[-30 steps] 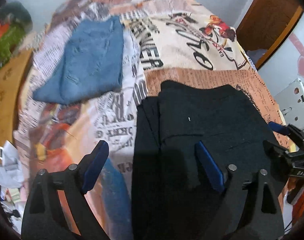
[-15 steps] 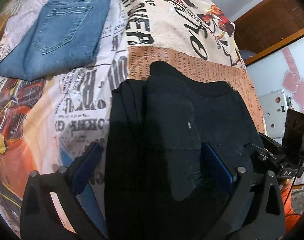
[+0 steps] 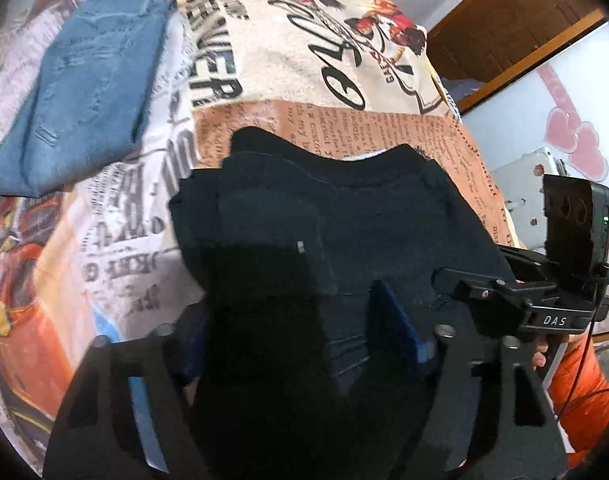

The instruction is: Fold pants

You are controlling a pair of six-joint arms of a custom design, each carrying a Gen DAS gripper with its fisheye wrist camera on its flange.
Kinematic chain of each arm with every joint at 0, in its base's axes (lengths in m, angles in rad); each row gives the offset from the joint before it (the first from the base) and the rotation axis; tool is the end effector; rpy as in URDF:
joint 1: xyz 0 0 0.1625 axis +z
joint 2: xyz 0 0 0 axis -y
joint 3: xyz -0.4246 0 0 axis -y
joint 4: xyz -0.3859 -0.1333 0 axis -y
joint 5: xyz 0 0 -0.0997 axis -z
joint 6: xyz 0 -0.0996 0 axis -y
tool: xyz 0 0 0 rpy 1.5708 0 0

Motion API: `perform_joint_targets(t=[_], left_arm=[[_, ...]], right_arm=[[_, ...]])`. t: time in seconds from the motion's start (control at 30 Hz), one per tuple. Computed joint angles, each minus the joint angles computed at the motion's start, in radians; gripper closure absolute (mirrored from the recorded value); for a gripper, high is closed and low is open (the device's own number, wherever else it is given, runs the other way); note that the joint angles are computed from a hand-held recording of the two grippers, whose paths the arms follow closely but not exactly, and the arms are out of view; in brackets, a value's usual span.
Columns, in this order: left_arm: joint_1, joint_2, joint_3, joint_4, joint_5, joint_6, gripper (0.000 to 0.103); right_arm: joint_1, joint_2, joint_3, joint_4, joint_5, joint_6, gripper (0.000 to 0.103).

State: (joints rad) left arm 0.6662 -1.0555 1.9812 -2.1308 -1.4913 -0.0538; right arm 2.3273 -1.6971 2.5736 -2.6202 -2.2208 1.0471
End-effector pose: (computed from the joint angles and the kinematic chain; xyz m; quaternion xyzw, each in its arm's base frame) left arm -0.3049 -0.4193 0.0952 0.4121 0.8920 0.1432 0.1184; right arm 0.2626 -0.1719 0.2262 -0.1640 -0.9302 0.3003 0.1331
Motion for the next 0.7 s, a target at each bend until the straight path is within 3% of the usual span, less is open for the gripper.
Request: perform_joint_targets(t=[0.07,0.23,0.4,0.7], left_arm=[[-0.002,-0.015,0.002,0.001,0.010,-0.013,0.045],[-0.019,-0.065,0.030,0.000,0.029,-0.020,0.056],[-0.060,-0.136,0.071,-0.011,0.064,-0.008,0.067],[-0.096,-0.262,0.073,-0.045,0.121,0.003,0.071]], right_arm=[[0.011,0.012,-0.015,0.021,-0.020,0.009,0.070],[0.065,0.044,-0.051,0.066,-0.063,0.045,0.080],[0.124,0.089,-0.119,0.162,-0.108,0.072,0.083],[0.204,0.205,-0.270,0.215,-0.225,0.011,0.084]])
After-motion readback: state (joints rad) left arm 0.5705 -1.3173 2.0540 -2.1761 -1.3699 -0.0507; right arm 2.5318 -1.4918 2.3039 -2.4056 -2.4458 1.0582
